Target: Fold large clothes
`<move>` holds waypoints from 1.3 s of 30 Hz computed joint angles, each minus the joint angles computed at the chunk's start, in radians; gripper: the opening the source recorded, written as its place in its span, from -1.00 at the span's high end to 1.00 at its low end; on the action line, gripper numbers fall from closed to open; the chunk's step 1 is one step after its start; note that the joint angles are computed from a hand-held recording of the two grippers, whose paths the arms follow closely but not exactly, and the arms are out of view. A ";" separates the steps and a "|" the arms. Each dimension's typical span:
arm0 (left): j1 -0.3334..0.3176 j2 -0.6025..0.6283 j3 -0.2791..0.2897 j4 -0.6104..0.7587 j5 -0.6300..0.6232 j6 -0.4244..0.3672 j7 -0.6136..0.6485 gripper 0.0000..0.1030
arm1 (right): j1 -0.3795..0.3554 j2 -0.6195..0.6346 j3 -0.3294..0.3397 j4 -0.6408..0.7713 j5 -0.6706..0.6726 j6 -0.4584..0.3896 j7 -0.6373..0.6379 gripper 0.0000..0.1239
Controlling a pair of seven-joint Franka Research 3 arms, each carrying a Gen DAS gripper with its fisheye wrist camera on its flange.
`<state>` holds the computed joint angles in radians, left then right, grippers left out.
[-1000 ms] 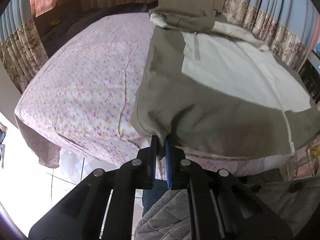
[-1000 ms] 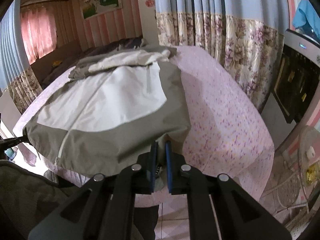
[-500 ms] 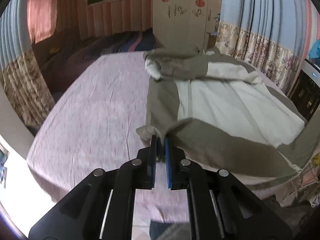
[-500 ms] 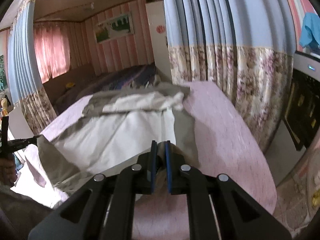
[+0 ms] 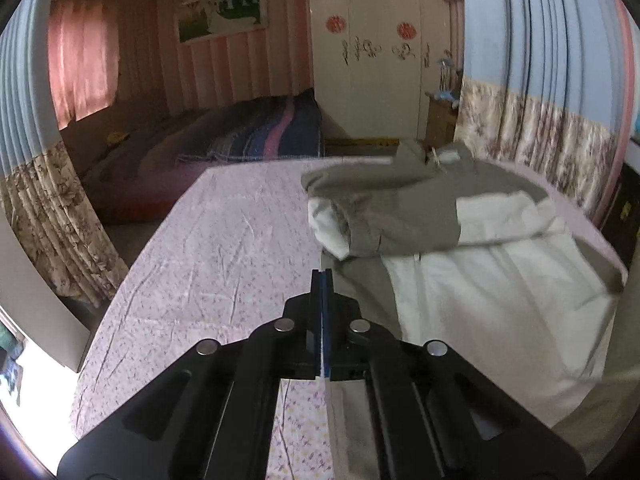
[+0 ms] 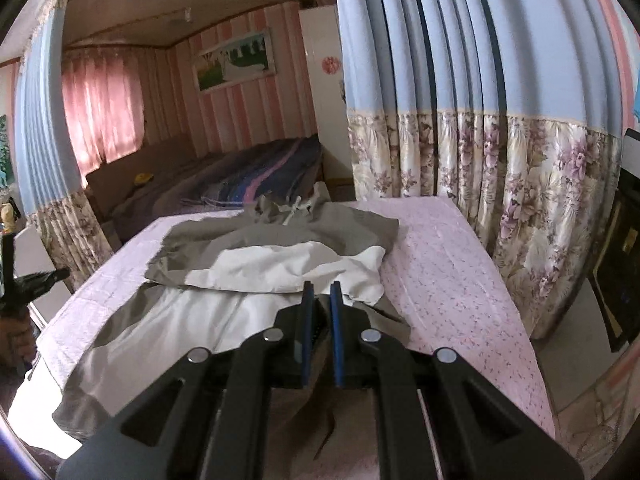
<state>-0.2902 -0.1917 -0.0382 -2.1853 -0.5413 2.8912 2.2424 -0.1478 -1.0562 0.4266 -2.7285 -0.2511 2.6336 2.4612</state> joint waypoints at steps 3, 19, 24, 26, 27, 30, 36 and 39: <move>0.002 -0.019 0.015 -0.029 -0.016 -0.056 0.031 1.00 | -0.055 0.053 0.001 0.018 -0.014 0.033 0.015 0.88; -0.043 -0.058 0.037 -0.063 -0.195 -0.107 0.189 0.74 | -0.271 0.607 -0.056 0.351 -0.157 0.039 0.063 0.35; -0.122 -0.173 0.038 -0.185 -0.345 -0.140 0.293 0.71 | -0.214 0.507 -0.089 0.231 -0.239 0.083 0.156 0.13; -0.166 -0.234 0.040 -0.240 -0.396 -0.132 0.329 0.70 | -0.190 0.454 -0.101 0.191 -0.258 0.073 0.179 0.06; -0.198 -0.268 0.052 -0.263 -0.428 -0.135 0.361 0.69 | -0.179 0.421 -0.105 0.168 -0.258 0.059 0.186 0.06; -0.265 -0.342 0.094 -0.296 -0.496 -0.187 0.444 0.56 | -0.155 0.351 -0.121 0.120 -0.253 0.039 0.186 0.06; -0.283 -0.386 0.061 -0.346 -0.495 -0.179 0.481 0.49 | -0.125 0.219 -0.111 0.030 -0.206 0.023 0.193 0.06; -0.261 -0.386 -0.012 -0.396 -0.410 -0.089 0.414 0.45 | -0.111 0.178 -0.091 0.003 -0.179 0.020 0.183 0.06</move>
